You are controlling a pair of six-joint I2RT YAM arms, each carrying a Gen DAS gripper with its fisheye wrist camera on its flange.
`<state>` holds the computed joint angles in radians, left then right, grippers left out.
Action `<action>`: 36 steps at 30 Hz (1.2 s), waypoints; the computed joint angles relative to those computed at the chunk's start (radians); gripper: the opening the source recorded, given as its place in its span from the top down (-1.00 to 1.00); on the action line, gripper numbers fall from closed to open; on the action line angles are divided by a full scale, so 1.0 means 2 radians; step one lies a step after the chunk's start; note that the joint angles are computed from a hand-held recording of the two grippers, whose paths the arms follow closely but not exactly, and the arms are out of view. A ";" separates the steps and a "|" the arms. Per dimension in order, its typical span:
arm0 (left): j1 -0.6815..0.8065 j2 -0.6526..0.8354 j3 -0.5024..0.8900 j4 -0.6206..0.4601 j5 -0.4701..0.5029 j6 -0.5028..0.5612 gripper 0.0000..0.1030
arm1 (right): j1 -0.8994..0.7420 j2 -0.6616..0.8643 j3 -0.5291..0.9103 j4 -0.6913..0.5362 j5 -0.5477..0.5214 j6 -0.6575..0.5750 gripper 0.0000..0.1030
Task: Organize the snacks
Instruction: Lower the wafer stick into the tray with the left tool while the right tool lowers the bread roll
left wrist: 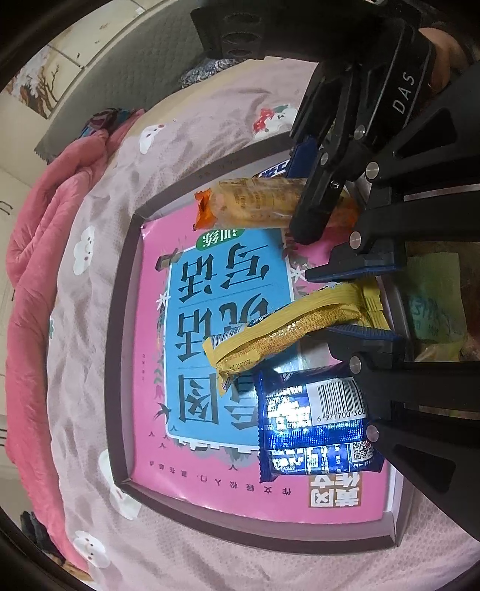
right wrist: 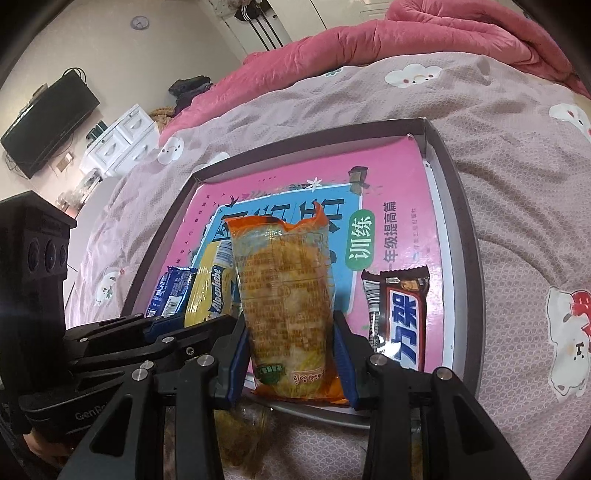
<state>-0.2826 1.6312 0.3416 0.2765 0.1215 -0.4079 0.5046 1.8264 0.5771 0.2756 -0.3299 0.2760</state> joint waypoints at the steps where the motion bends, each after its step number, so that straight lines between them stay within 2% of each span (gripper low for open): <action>1: 0.001 -0.001 -0.001 0.001 0.000 0.000 0.58 | 0.000 0.001 0.001 -0.002 -0.001 0.000 0.19; 36: -0.005 -0.008 0.006 -0.011 -0.013 -0.005 0.54 | -0.016 -0.015 -0.011 0.000 -0.019 0.017 0.13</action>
<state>-0.2936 1.6146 0.3536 0.2538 0.0963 -0.4184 0.4729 1.7959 0.5560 0.2757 -0.3672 0.3109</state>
